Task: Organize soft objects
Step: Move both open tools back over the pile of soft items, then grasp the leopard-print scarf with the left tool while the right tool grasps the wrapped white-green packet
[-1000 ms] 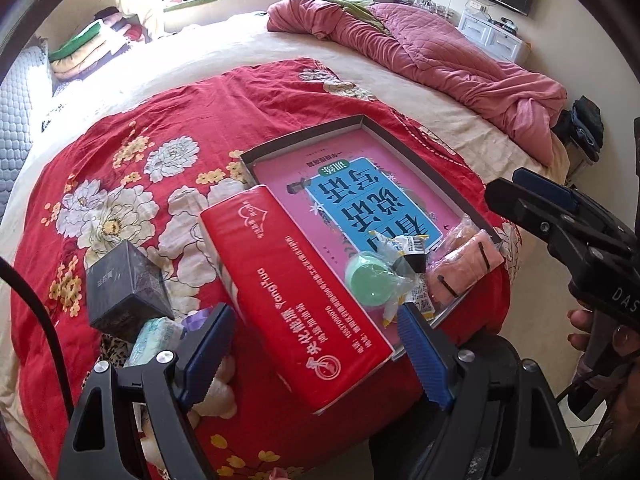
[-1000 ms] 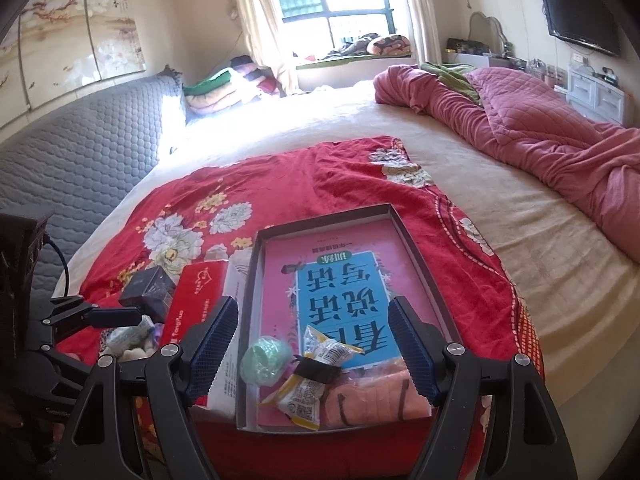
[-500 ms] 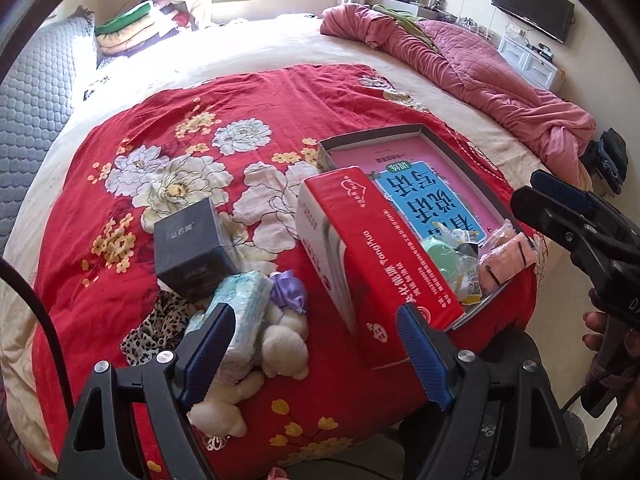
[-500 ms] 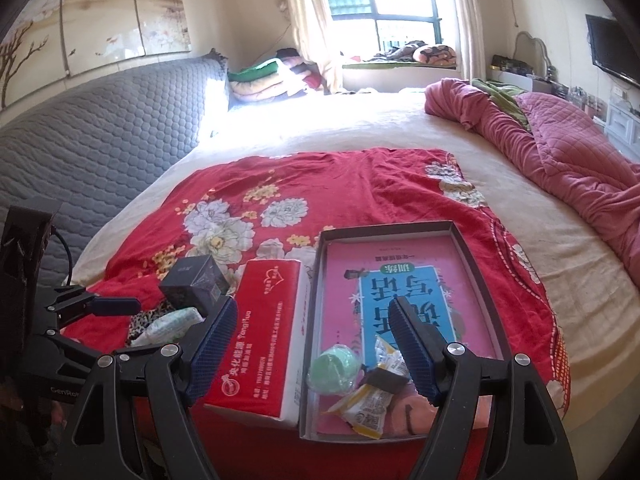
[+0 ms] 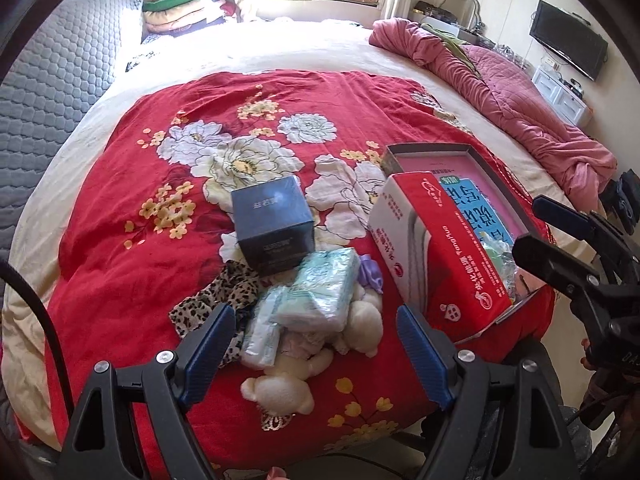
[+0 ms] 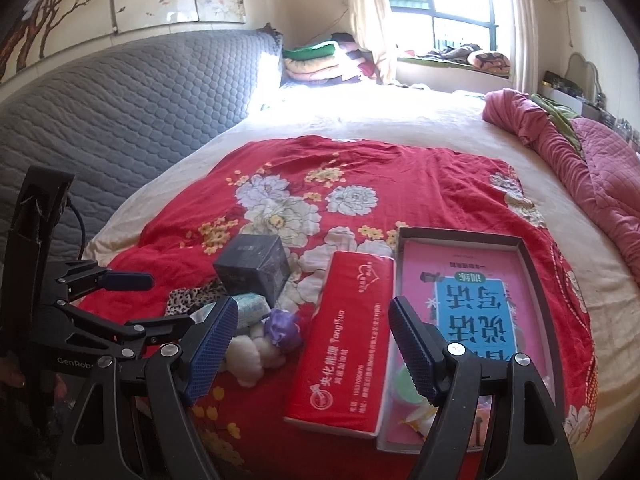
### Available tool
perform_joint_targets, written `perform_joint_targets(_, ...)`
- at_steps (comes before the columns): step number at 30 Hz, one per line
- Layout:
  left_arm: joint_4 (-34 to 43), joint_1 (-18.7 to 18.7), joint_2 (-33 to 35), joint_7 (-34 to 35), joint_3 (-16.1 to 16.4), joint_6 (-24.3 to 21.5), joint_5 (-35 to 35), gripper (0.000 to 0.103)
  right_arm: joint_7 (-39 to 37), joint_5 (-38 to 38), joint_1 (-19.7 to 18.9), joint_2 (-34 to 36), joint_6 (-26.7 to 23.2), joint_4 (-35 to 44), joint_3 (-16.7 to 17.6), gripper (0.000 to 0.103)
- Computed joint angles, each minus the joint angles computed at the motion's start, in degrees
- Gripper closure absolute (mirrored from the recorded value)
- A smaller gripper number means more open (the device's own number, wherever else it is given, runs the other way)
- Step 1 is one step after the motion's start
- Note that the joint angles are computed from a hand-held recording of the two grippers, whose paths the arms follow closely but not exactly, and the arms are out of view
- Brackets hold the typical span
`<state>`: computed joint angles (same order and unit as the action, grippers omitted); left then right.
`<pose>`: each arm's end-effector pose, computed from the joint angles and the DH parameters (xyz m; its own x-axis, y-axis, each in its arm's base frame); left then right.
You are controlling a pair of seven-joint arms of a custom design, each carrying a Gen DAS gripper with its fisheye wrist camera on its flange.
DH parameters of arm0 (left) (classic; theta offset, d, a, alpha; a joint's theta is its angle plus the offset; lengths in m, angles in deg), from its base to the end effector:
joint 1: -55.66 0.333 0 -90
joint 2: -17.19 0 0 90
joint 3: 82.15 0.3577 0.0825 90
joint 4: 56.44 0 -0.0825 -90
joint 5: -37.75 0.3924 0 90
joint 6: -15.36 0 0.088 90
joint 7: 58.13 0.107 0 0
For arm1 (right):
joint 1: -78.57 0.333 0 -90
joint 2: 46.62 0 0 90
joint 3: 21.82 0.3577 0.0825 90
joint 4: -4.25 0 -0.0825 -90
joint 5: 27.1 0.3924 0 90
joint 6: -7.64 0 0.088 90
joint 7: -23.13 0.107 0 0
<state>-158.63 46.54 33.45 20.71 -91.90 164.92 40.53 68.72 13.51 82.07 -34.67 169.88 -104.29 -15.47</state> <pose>0.6600 -0.2136 0.4953 -0.1767 -0.9786 0.1053 -0.8545 0.0994 -0.5098 0.6620 0.0755 0.5060 0.3662 -0.9256 -0.0951 -0.6582 -0.1854 -0.7297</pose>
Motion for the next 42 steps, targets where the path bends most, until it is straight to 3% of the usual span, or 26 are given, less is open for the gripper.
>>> perform_joint_targets(11,-3.6,3.1,-1.5,-2.9,1.7,0.6,-1.0,0.021,-1.1,-2.8,1.3,2.2,-3.2,2.1,1.2,0.024)
perform_joint_targets(29,-6.2,5.7,-1.4,-3.0,2.0,-1.1,-3.0,0.021,-4.3,-9.7,3.4,4.0,-3.5,1.8,1.9,0.024)
perform_joint_targets(42,-4.7,6.8,1.3,-1.3,1.6,-3.4,-6.1,0.021,-9.2,-29.3,7.0,7.9,2.9,0.9,0.9,0.024)
